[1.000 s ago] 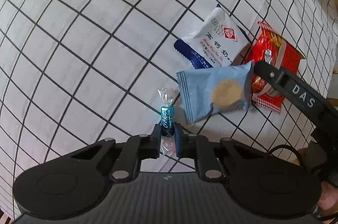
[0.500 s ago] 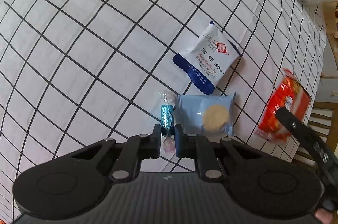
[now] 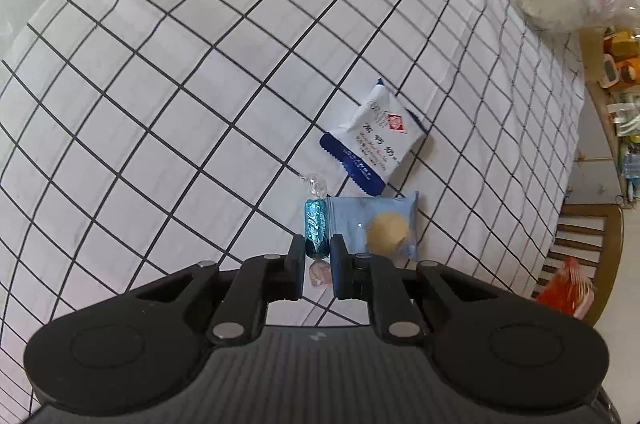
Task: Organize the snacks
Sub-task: 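Carry the blue candy with the left tool while the right carries the red packet into the box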
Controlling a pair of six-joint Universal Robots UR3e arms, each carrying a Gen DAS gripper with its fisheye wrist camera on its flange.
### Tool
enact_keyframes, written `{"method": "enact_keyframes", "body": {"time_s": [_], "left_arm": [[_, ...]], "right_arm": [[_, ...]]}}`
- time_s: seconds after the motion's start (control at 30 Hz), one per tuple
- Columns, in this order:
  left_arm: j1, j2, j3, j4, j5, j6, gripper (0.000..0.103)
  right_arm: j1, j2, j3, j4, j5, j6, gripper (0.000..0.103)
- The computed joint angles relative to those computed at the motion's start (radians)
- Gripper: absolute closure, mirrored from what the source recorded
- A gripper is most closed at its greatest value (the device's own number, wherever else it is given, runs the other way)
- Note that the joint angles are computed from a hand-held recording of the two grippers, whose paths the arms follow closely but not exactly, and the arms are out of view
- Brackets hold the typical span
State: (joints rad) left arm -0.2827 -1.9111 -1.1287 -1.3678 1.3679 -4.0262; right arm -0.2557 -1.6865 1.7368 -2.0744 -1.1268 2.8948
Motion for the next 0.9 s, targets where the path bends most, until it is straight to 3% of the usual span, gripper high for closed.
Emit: {"method": "enact_keyframes", "body": {"time_s": [0.3,0.63,0.9], "left_arm": [[-0.074,0.066,-0.081,0.145,0.052,-0.028,0.091],[-0.190,0.169,-0.061,0.082,0.114,-0.008,0.091],[-0.295,0.269,-0.111,0.034,0.158,0.000,0.091]], "right_arm": [[-0.135,-0.287,0.072,0.270,0.104,-0.154,0.034],[-0.290,-0.532,0.054,0.671,0.202,-0.391,0.034],[-0.455,-0.689,0.005,1.063,0.242,-0.661,0.034]]}}
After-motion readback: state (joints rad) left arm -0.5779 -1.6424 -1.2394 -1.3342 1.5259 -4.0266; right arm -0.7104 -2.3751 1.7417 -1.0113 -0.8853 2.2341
